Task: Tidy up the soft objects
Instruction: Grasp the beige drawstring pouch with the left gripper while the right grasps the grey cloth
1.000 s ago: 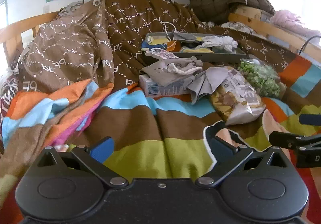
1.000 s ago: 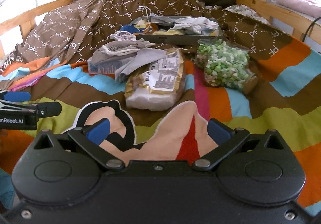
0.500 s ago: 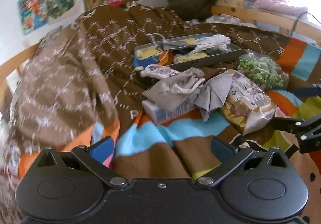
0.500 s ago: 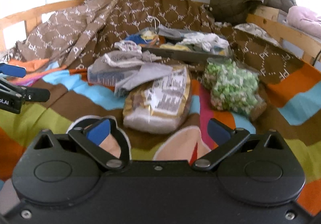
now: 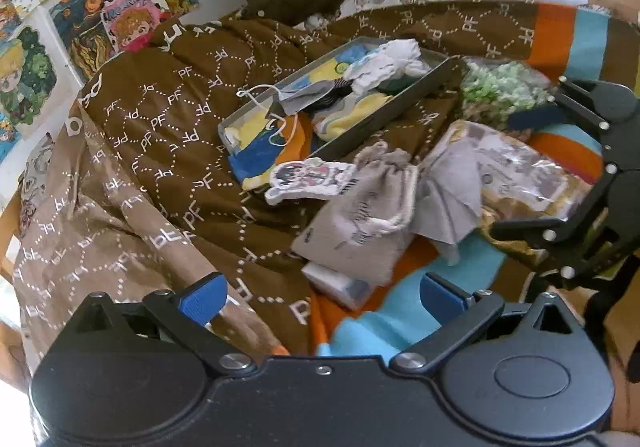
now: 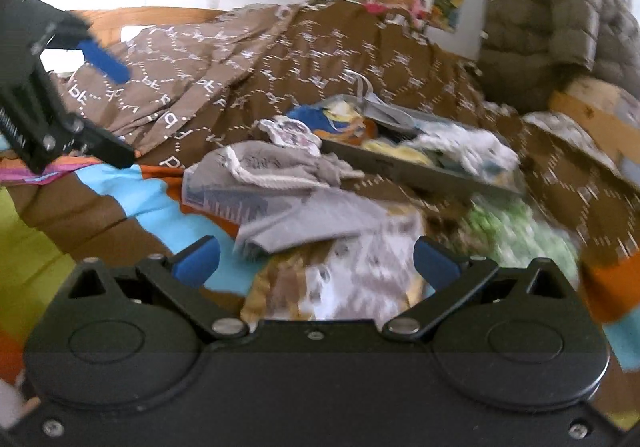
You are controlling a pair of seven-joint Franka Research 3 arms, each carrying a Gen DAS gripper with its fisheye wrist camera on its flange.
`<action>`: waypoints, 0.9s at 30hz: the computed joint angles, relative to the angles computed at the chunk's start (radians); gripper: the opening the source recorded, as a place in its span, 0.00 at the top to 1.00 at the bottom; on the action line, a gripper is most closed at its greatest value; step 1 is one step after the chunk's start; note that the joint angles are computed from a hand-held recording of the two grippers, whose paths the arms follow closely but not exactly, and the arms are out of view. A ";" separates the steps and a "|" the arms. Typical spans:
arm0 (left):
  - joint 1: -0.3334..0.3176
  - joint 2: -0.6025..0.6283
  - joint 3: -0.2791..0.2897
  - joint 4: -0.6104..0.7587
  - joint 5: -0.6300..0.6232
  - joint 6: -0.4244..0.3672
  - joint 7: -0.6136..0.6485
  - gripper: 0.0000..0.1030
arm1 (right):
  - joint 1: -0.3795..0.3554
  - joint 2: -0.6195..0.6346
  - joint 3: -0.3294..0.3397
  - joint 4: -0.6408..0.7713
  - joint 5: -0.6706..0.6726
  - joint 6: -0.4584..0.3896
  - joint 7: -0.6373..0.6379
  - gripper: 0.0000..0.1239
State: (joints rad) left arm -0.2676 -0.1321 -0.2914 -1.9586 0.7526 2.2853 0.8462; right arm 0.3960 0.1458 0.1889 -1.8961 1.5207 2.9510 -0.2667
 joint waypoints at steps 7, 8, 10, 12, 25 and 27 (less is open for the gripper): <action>0.001 0.120 0.044 0.162 -0.171 -0.028 0.452 0.01 | 0.008 0.126 0.033 0.137 -0.223 0.006 0.152 0.17; 0.004 0.139 0.049 0.185 -0.197 -0.023 0.492 0.01 | 0.004 0.134 0.040 0.141 -0.253 0.004 0.169 0.17; 0.011 0.181 0.058 0.229 -0.231 -0.017 0.527 0.01 | 0.001 0.150 0.042 0.147 -0.334 -0.012 0.249 0.17; 0.014 0.222 0.064 0.268 -0.261 -0.012 0.556 0.01 | -0.005 0.156 0.051 0.141 -0.382 -0.012 0.307 0.17; 0.037 0.413 0.075 0.467 -0.482 -0.076 0.802 0.17 | -0.074 0.202 0.112 0.155 -0.434 0.012 0.339 0.33; 0.044 0.423 0.073 0.480 -0.519 -0.085 0.810 0.22 | -0.070 0.213 0.109 0.165 -0.464 0.013 0.368 0.38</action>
